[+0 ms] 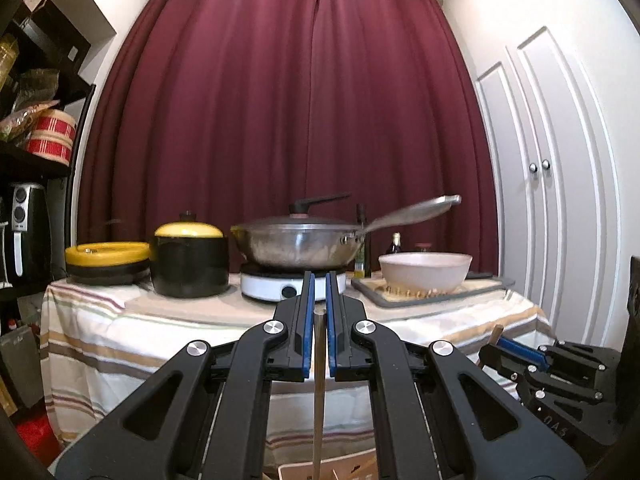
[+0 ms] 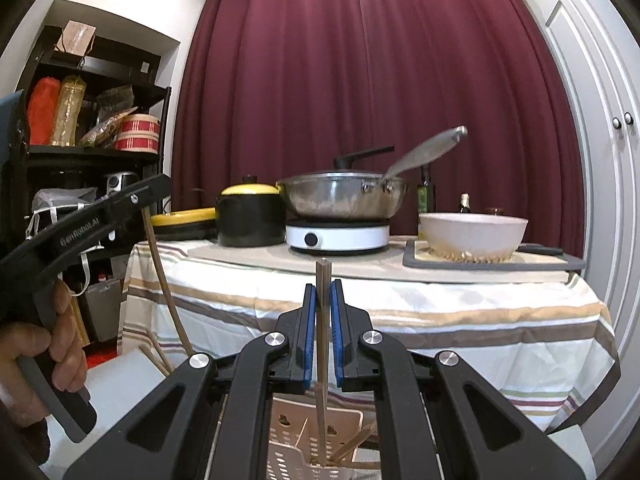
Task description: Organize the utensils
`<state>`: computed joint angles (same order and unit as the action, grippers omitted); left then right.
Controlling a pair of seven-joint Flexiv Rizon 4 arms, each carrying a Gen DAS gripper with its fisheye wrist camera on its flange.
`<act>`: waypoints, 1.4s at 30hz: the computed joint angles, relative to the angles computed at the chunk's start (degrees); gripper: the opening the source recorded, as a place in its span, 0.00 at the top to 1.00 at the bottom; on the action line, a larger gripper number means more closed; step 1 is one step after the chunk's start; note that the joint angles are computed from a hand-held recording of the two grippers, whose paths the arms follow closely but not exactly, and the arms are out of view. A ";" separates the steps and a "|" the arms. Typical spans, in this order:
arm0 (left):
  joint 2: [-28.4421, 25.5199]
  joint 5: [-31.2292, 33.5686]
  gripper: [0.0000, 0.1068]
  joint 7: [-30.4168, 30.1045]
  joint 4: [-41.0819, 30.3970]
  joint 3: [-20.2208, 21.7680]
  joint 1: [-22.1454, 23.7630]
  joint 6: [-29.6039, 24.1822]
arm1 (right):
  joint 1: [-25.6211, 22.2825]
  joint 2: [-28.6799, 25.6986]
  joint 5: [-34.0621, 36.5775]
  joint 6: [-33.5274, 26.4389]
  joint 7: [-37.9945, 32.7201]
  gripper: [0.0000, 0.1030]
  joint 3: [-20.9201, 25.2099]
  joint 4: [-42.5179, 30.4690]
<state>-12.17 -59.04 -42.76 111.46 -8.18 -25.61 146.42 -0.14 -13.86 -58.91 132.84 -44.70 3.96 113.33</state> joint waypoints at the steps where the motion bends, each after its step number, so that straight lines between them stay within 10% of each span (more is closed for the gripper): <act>1: -0.25 -0.33 0.95 -0.19 0.19 -0.01 0.03 -0.05 | 0.08 -0.12 -0.06 -0.21 -0.16 0.92 -0.01 0.14; 10: -1.98 -4.23 0.94 -0.43 2.10 -0.11 -0.15 -1.83 | 0.22 -1.09 -1.49 -2.56 0.54 0.92 0.37 0.91; 14: -2.46 -6.84 0.75 0.94 2.13 -0.30 -0.52 -2.64 | 0.00 -1.49 -3.09 -3.68 2.10 0.90 0.48 1.00; 26: -0.89 -12.27 0.24 4.71 2.56 -1.74 -3.12 3.65 | 0.85 2.68 4.38 -3.69 -3.18 0.34 1.32 5.34; 42: 3.25 -26.00 0.08 9.92 6.67 -6.91 -12.07 17.13 | -0.47 14.94 7.20 -6.86 -3.42 0.18 -0.22 17.71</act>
